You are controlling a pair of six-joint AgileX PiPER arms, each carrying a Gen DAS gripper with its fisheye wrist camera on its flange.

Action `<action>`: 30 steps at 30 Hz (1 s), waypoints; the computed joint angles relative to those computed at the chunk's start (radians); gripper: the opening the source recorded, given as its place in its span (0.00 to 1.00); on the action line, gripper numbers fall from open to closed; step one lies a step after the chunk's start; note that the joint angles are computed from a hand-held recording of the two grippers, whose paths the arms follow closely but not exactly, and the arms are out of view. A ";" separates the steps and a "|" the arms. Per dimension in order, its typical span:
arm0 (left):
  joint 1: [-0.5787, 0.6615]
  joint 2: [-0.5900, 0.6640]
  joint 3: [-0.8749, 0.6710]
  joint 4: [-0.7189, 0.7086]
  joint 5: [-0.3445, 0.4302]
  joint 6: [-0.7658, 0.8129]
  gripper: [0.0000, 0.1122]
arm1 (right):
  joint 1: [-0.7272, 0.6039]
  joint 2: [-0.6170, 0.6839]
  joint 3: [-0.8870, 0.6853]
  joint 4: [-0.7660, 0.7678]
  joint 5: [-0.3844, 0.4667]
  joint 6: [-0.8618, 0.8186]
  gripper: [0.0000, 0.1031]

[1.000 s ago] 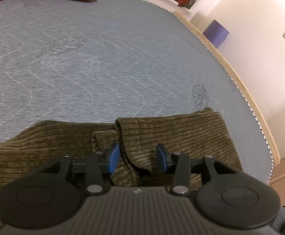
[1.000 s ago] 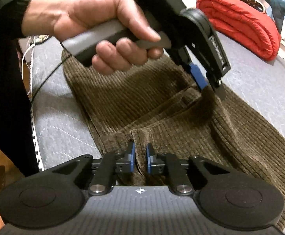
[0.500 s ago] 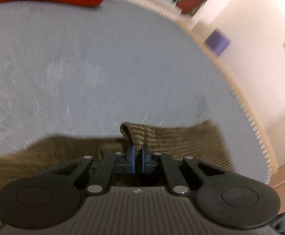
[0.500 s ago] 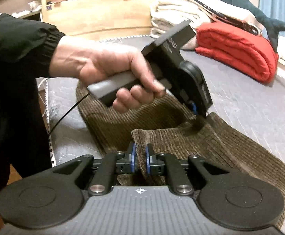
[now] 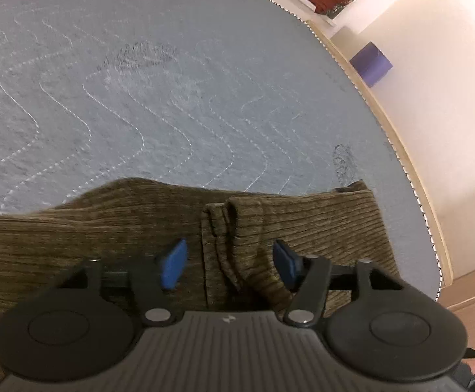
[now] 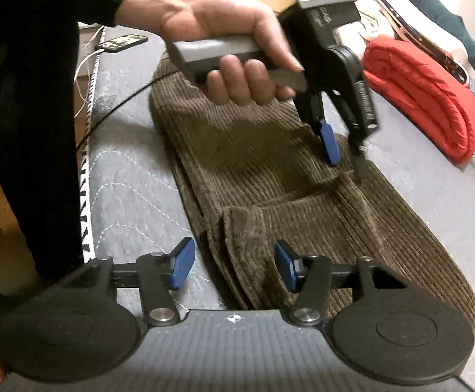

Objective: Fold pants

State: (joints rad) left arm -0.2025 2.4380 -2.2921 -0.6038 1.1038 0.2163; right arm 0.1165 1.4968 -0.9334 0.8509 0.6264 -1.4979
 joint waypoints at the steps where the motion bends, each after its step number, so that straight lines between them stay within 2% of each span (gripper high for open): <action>1: -0.006 0.013 -0.017 0.010 0.000 -0.010 0.58 | 0.005 0.007 -0.002 -0.007 -0.006 0.006 0.55; 6: -0.039 0.038 -0.039 0.040 -0.019 -0.038 0.58 | 0.067 0.031 0.005 -0.065 -0.083 0.037 0.53; 8: -0.057 0.020 -0.014 0.072 -0.048 -0.025 0.33 | 0.085 0.038 0.006 -0.072 -0.114 0.047 0.49; 10: -0.054 0.021 -0.036 0.077 -0.035 -0.011 0.23 | 0.090 0.042 -0.007 -0.092 -0.112 0.072 0.30; 11: -0.051 0.008 -0.031 0.065 -0.043 0.013 0.21 | 0.080 0.043 -0.021 -0.085 -0.086 0.069 0.28; 13: -0.040 -0.053 0.037 0.026 -0.105 0.075 0.20 | 0.045 0.026 -0.035 -0.014 -0.049 0.004 0.24; 15: -0.021 -0.099 0.079 -0.008 -0.148 0.104 0.19 | 0.000 -0.003 -0.035 0.122 -0.017 -0.079 0.23; 17: -0.009 -0.101 0.073 0.007 -0.141 0.101 0.20 | -0.053 -0.018 -0.041 0.262 0.051 -0.148 0.23; 18: -0.011 -0.092 0.066 0.045 -0.132 0.085 0.20 | -0.062 -0.016 -0.046 0.283 0.069 -0.151 0.23; 19: -0.017 -0.077 0.054 0.097 -0.120 0.057 0.23 | -0.061 -0.003 -0.059 0.265 0.086 -0.126 0.17; 20: -0.023 -0.055 0.036 0.150 -0.099 0.020 0.25 | -0.045 0.019 -0.074 0.206 0.096 -0.084 0.17; 22: -0.030 -0.069 0.076 0.188 -0.131 0.008 0.28 | 0.014 0.033 -0.069 0.061 0.064 -0.018 0.17; 24: -0.051 -0.134 0.164 0.234 -0.229 0.020 0.36 | 0.022 0.025 -0.052 0.038 0.084 -0.040 0.19; 25: -0.067 -0.180 0.224 0.271 -0.303 0.022 0.42 | -0.005 0.024 -0.063 0.061 0.135 -0.042 0.21; 26: -0.079 -0.220 0.283 0.288 -0.374 0.039 0.42 | -0.038 0.023 -0.077 0.092 0.176 -0.030 0.23; 28: -0.082 -0.259 0.338 0.221 -0.429 0.126 0.41 | -0.118 0.023 -0.100 0.165 0.219 -0.007 0.33; 29: -0.072 -0.257 0.335 0.128 -0.402 0.208 0.36 | -0.158 0.023 -0.110 0.191 0.224 0.013 0.34; 30: -0.061 -0.237 0.304 0.042 -0.335 0.280 0.33 | -0.188 0.025 -0.117 0.204 0.224 0.032 0.34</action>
